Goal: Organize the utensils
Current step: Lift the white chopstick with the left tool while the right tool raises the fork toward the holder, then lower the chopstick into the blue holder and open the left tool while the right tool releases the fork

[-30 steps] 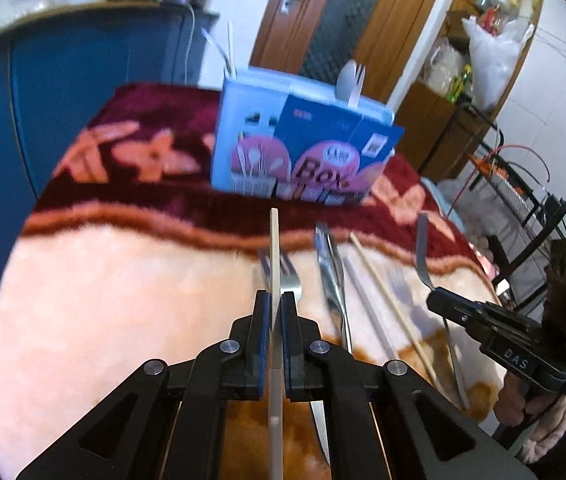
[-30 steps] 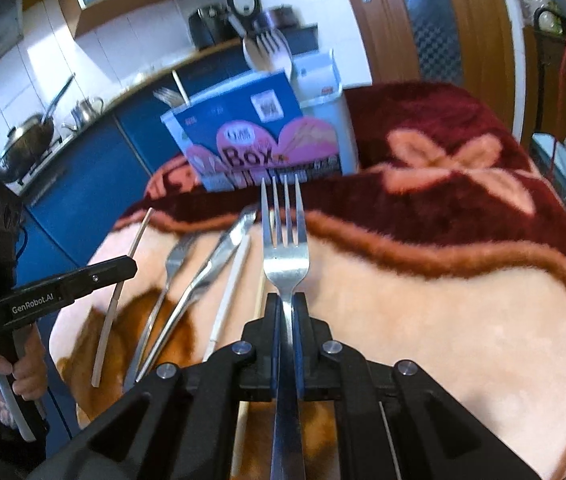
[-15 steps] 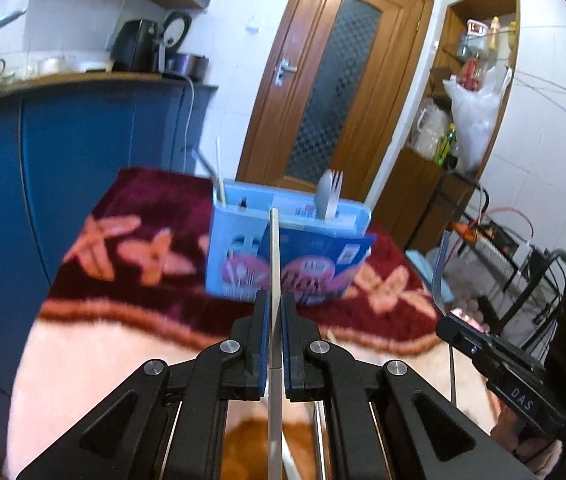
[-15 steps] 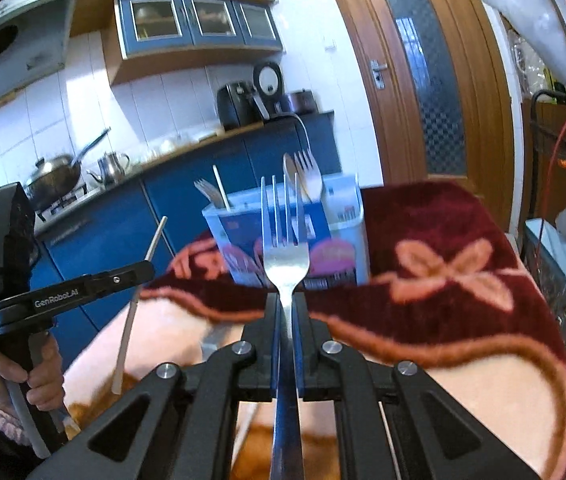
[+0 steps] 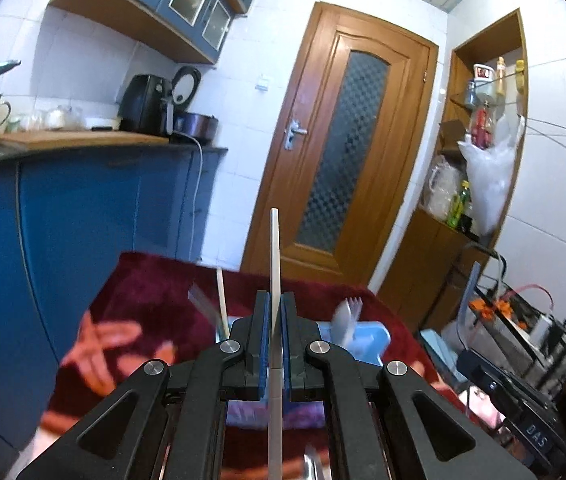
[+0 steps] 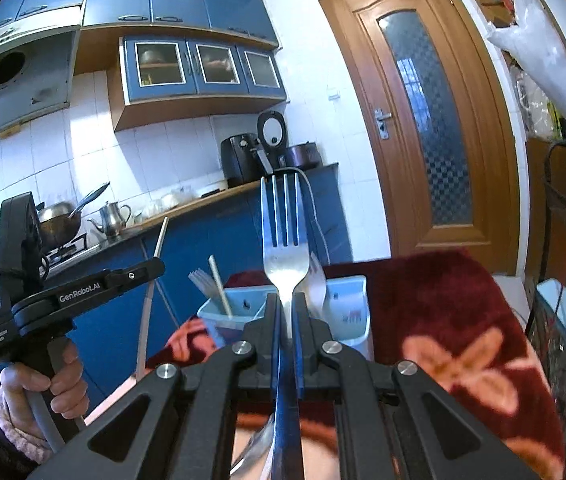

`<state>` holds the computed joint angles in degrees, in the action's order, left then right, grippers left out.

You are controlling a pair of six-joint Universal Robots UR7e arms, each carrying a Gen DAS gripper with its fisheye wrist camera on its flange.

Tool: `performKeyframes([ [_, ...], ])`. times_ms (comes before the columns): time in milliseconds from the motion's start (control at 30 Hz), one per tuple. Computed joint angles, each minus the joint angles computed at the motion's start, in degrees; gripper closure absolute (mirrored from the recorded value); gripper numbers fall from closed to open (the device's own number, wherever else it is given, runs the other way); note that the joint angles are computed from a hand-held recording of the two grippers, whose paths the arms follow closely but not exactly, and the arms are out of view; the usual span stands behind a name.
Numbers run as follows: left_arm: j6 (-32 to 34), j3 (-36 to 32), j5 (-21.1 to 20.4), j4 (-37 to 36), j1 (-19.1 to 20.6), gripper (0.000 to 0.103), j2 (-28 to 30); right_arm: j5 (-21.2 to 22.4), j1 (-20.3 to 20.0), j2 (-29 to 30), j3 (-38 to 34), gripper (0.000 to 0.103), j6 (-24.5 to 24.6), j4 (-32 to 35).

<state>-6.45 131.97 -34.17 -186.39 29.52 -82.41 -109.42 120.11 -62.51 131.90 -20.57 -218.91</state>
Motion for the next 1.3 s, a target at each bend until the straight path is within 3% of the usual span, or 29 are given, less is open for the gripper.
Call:
performKeyframes([
  [567,26.3,-11.3,-2.3,-32.2,6.9,0.098,16.8,5.1,-4.1,5.9,-10.6,0.096,-2.6,-1.3],
  [967,26.7,-12.6,-3.7,-36.2,10.3,0.098,20.8,5.0,-6.2,13.7,-18.5,0.096,-7.2,-7.8],
  [1300,26.7,-11.1,-2.8,-35.8,10.1,0.098,21.5,4.0,-6.8,15.2,-17.5,0.096,-10.1,-8.0],
])
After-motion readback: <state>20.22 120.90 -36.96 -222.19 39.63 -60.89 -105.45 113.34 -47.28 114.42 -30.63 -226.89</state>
